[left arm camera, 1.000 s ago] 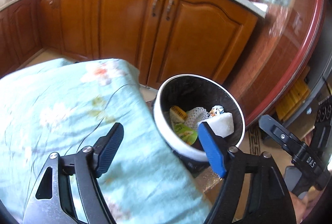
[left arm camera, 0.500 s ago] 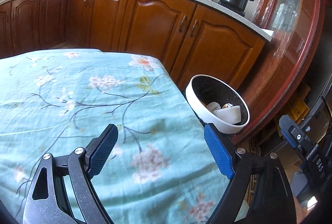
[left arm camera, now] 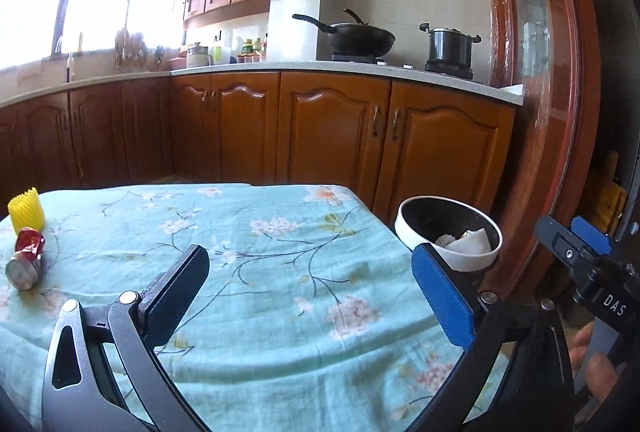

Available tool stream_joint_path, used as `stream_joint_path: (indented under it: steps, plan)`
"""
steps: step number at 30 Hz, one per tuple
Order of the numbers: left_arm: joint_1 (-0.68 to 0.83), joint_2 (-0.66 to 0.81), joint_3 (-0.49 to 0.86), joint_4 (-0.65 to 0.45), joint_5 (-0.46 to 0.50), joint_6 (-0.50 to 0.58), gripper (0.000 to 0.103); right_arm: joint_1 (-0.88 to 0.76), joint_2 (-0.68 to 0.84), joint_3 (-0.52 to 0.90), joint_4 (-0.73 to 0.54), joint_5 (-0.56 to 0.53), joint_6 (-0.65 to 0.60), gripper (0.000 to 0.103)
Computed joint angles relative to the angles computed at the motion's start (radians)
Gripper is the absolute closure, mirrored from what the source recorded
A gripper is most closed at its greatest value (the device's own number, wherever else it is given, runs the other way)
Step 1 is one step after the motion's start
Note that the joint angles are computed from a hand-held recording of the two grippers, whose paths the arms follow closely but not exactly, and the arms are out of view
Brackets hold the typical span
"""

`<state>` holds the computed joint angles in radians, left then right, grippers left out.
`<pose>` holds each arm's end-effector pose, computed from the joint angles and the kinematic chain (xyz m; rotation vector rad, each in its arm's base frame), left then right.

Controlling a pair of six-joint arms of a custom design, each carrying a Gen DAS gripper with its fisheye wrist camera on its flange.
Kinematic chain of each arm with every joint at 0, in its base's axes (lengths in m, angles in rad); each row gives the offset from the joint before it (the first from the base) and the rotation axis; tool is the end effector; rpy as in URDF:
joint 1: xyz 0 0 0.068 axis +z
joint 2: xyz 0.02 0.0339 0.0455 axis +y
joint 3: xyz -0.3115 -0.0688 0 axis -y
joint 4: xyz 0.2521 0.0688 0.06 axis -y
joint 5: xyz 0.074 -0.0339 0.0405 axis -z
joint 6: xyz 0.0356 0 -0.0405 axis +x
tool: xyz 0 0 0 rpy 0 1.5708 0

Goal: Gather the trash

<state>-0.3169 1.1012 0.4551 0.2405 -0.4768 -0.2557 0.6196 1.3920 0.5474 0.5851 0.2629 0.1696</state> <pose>0.2080 -0.0510 0.2457 -0.2467 1.9142 0.0897 0.2346 0.1560 0.2436 -0.2260 1.8187 0.3166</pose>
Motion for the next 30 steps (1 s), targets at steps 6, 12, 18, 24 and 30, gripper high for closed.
stream_joint_path:
  steps: [6,12,18,24,30]
  plan:
    - [-0.053,0.006,-0.068,0.051,-0.103,0.003,0.0,0.014,0.035,-0.045,0.062,0.012,0.014,0.0]
    - [-0.093,-0.016,-0.092,0.042,-0.172,-0.015,0.0,0.035,0.049,-0.06,0.069,0.034,0.006,0.0]
    - [-0.093,-0.026,-0.087,0.015,-0.191,-0.036,0.0,0.033,0.047,-0.067,0.064,0.029,0.013,0.0]
    - [-0.096,-0.028,-0.094,0.01,-0.193,-0.042,0.0,0.033,0.046,-0.069,0.066,0.029,0.013,0.0]
    - [-0.103,-0.026,-0.09,0.001,-0.203,-0.047,0.0,0.032,0.047,-0.071,0.071,0.027,0.012,0.0]
